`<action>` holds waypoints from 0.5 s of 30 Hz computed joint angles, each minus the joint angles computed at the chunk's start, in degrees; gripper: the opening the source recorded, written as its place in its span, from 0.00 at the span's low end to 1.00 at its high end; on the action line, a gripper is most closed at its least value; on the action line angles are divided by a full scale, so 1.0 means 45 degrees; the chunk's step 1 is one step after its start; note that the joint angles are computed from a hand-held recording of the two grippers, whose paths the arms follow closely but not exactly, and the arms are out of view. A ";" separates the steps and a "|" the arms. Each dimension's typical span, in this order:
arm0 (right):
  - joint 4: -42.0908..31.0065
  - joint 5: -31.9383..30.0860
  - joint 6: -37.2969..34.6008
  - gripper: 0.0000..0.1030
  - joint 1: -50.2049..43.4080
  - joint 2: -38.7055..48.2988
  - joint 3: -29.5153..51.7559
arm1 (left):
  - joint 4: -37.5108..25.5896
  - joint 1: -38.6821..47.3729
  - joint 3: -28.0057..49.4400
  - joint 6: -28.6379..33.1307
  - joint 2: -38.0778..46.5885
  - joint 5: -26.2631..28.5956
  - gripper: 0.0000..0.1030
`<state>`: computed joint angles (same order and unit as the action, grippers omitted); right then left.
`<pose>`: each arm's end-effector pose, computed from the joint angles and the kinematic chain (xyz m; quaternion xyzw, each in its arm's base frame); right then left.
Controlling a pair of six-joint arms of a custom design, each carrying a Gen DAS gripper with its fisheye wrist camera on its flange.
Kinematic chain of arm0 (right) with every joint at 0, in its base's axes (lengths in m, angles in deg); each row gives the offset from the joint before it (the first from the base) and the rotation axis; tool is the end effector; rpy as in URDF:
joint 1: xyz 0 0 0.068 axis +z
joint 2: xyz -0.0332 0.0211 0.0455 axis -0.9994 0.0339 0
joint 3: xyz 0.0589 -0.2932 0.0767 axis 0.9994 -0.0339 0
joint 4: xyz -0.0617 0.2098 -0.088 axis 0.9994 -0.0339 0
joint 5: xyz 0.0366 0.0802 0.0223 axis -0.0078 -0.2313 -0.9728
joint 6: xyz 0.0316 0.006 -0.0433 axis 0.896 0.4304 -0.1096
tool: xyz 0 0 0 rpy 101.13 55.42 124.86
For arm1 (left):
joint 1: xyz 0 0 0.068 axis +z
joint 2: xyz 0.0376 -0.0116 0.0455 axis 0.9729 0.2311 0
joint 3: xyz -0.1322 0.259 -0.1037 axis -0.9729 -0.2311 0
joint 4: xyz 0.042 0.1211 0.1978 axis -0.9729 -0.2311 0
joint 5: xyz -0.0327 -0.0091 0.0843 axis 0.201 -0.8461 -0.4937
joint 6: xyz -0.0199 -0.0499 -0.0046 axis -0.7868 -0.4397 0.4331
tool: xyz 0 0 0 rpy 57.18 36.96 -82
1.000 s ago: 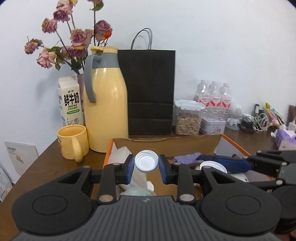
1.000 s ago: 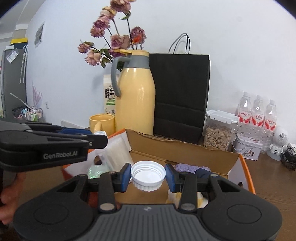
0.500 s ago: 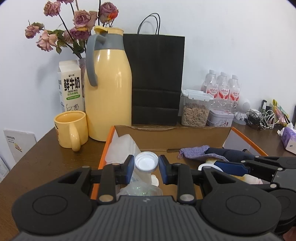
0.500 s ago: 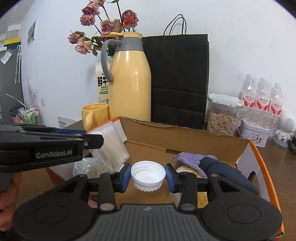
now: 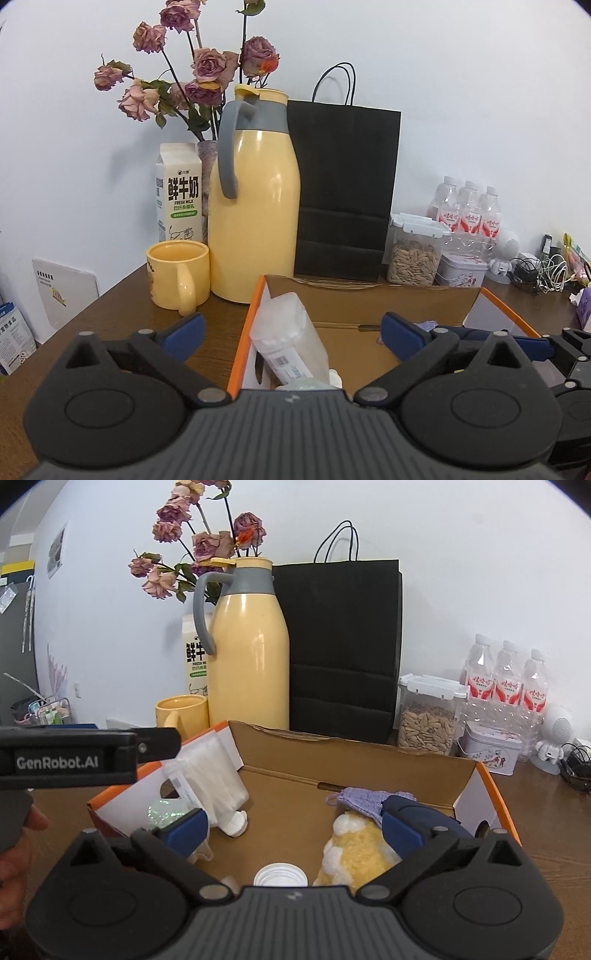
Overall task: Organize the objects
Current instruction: 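Grasp the white crumpled tissue with the right tool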
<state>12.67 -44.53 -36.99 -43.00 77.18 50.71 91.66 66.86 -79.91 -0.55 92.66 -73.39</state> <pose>0.2002 0.1858 0.1937 -0.1876 0.8264 0.1200 0.5171 0.1630 -0.0198 0.1804 -0.0615 0.8165 0.0003 0.5741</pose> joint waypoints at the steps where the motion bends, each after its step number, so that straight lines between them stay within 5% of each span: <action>1: -0.0015 0.0005 0.0021 1.00 -0.0008 -0.0044 -0.0038 | -0.0003 0.0002 -0.0003 -0.0008 0.0002 -0.0030 1.00; 15: -0.0262 -0.0042 0.0031 1.00 -0.0133 -0.1121 -0.0712 | 0.0046 0.0044 -0.0428 0.0097 -0.0618 -0.0027 1.00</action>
<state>11.49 -44.72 -36.85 -43.60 72.13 47.51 91.87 67.06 -81.83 -0.11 89.88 -73.51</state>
